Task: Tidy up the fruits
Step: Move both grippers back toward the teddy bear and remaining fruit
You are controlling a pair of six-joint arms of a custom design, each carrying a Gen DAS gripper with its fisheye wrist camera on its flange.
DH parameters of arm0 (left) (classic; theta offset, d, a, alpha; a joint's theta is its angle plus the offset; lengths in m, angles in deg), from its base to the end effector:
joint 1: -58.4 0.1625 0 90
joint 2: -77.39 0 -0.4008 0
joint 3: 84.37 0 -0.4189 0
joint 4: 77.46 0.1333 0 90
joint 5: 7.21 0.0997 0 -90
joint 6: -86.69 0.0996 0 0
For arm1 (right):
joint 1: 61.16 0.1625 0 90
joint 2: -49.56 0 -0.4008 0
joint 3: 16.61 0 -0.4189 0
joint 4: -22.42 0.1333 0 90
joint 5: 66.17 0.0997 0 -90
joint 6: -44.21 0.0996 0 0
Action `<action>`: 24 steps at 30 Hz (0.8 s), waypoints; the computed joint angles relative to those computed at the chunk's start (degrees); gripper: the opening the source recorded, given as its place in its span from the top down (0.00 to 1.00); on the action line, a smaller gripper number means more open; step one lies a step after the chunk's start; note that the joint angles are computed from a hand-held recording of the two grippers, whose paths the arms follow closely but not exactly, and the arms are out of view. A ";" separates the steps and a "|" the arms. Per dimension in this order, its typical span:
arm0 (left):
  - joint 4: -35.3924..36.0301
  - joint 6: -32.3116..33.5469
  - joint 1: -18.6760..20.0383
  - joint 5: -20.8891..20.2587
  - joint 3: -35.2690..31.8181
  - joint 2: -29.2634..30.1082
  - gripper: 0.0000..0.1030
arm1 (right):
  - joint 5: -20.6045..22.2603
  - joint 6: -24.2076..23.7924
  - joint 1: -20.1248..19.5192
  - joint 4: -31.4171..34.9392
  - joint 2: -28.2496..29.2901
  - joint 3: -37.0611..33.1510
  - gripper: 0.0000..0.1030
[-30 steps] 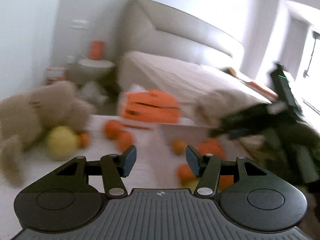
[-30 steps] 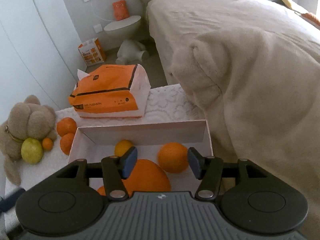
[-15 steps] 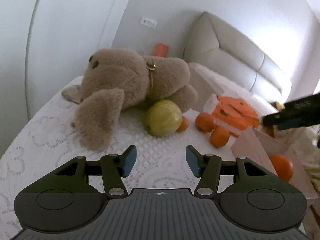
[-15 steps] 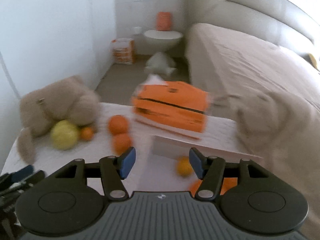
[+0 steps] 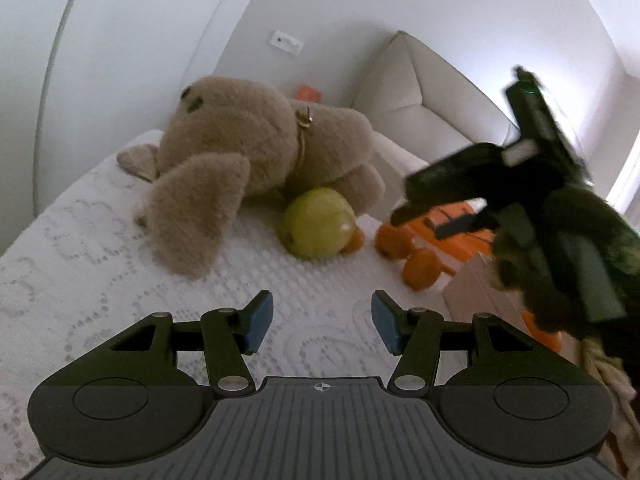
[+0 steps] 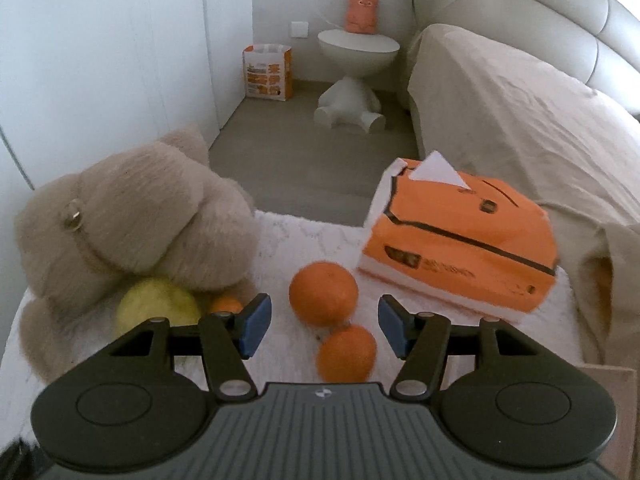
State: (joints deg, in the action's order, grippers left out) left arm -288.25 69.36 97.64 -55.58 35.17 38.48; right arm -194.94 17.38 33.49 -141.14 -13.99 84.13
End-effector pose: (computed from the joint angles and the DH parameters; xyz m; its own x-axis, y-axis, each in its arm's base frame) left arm -0.2644 -0.4735 0.0083 -0.9444 0.1499 -0.2925 0.3254 0.5532 -0.7669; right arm 0.1225 -0.6307 0.2647 -0.6908 -0.0884 0.7176 -0.4226 0.8547 -0.3016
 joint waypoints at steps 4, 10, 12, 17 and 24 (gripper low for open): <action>-1.29 0.88 -0.27 -0.14 0.23 0.24 0.42 | -2.19 -0.98 -0.29 -2.03 3.42 -1.82 0.42; -0.70 0.64 -0.13 -0.43 0.33 -0.01 0.42 | -2.53 0.63 -1.17 -0.17 4.14 -1.83 0.55; -0.77 0.77 -0.11 -0.48 0.34 -0.05 0.42 | -2.25 -1.08 -1.07 -0.86 3.22 -0.60 0.55; -0.53 1.12 -0.14 -0.55 0.25 0.01 0.42 | -0.56 -3.20 0.27 1.66 -1.92 4.00 0.62; -0.60 1.64 -0.13 -0.61 0.13 0.17 0.42 | 7.85 -1.68 2.94 14.19 -11.31 7.54 0.71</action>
